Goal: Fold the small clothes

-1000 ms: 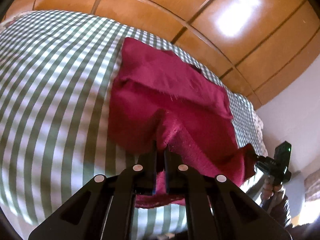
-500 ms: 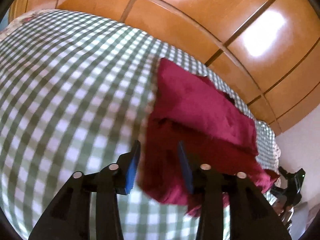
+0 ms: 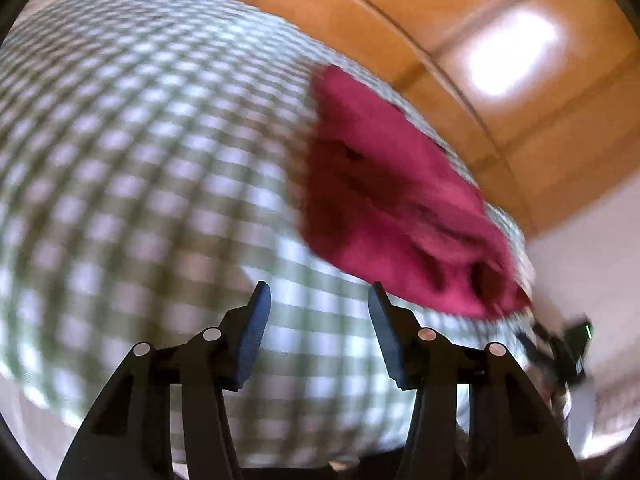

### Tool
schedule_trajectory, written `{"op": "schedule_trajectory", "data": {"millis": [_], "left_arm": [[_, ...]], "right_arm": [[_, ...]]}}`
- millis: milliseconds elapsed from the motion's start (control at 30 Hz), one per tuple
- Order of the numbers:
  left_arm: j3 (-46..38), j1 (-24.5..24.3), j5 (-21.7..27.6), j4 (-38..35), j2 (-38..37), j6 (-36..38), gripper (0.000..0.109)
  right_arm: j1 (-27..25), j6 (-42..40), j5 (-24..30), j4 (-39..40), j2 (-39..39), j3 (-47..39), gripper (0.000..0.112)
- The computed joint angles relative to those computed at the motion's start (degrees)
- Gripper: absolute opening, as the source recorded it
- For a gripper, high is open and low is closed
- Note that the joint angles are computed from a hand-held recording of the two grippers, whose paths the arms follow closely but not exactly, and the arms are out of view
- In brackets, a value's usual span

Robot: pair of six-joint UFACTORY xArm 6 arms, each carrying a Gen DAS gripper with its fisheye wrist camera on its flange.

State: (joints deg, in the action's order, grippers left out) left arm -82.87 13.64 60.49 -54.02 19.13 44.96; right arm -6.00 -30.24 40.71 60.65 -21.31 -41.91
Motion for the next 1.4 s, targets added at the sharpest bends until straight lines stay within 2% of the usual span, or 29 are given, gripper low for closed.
{"op": "schedule_trajectory", "data": {"millis": [67, 133, 267, 333, 367, 400, 600, 667, 700, 767, 800, 867, 933, 1033, 1133, 1267, 1400], "left_arm": [[-1.9, -1.6, 1.6, -0.3, 1.0, 1.1, 0.050], [-5.3, -4.2, -0.5, -1.1, 3.1, 0.9, 0.050], [-13.5, -7.1, -9.4, -3.3, 8.3, -7.3, 0.050], [-15.9, -7.7, -14.0, -1.7, 9.4, -10.0, 0.060], [-15.4, -7.6, -16.3, -1.5, 8.9, -9.7, 0.062], [-15.0, -7.0, -16.4, -1.8, 8.5, -8.9, 0.065], [-9.4, -4.8, -14.9, 3.8, 7.2, -5.6, 0.067], [-8.1, -4.7, -13.5, 4.7, 7.5, -4.2, 0.067], [-7.2, -4.8, -12.6, 4.2, 7.4, -3.4, 0.067], [-6.2, -5.1, -11.5, 3.0, 6.9, -1.2, 0.064], [-6.5, -5.1, -10.2, 2.7, 6.9, -0.7, 0.052], [-6.5, -5.8, -9.9, 3.7, 6.8, -0.8, 0.045], [-6.2, -6.4, -10.5, 5.3, 6.7, -0.5, 0.030], [-5.5, -6.1, -10.6, 4.5, 6.2, 0.1, 0.016], [-2.9, -5.8, -11.3, 3.8, 4.0, 2.6, 0.012], [1.7, -4.8, -10.1, 3.2, 0.3, 5.2, 0.011], [10.6, -2.2, -7.7, 2.8, -6.7, 8.2, 0.011]], "right_arm": [[2.9, -2.1, -1.2, -0.1, 5.0, -4.8, 0.067], [4.4, -2.5, -4.4, 2.2, 9.3, -8.8, 0.067], [5.5, -0.9, -14.8, 9.7, 16.3, -15.8, 0.069], [5.4, 1.4, -17.8, 9.0, 16.7, -16.1, 0.081], [5.0, 1.2, -18.0, 9.3, 15.6, -15.0, 0.083], [4.7, 0.9, -18.1, 8.7, 14.2, -13.4, 0.083], [3.6, 2.3, -17.4, 0.2, 7.2, -1.5, 0.086], [4.0, 2.8, -16.8, -1.4, 8.1, -0.2, 0.081], [4.7, 3.6, -17.1, -2.3, 8.1, 0.4, 0.075], [6.9, 5.4, -20.7, -4.7, 9.1, 0.9, 0.071], [7.7, 5.9, -22.2, -5.6, 9.7, 0.8, 0.066], [8.6, 7.8, -23.3, -9.0, 11.3, -0.2, 0.053], [9.0, 12.1, -23.5, -15.2, 11.9, -0.6, 0.031], [8.4, 10.5, -21.4, -13.1, 10.1, 0.2, 0.021], [8.2, 10.2, -20.2, -12.8, 7.1, 1.7, 0.018], [7.7, 12.5, -17.5, -16.7, 1.0, 5.4, 0.017], [6.4, 14.9, -11.8, -22.3, -7.0, 11.1, 0.017]]}}
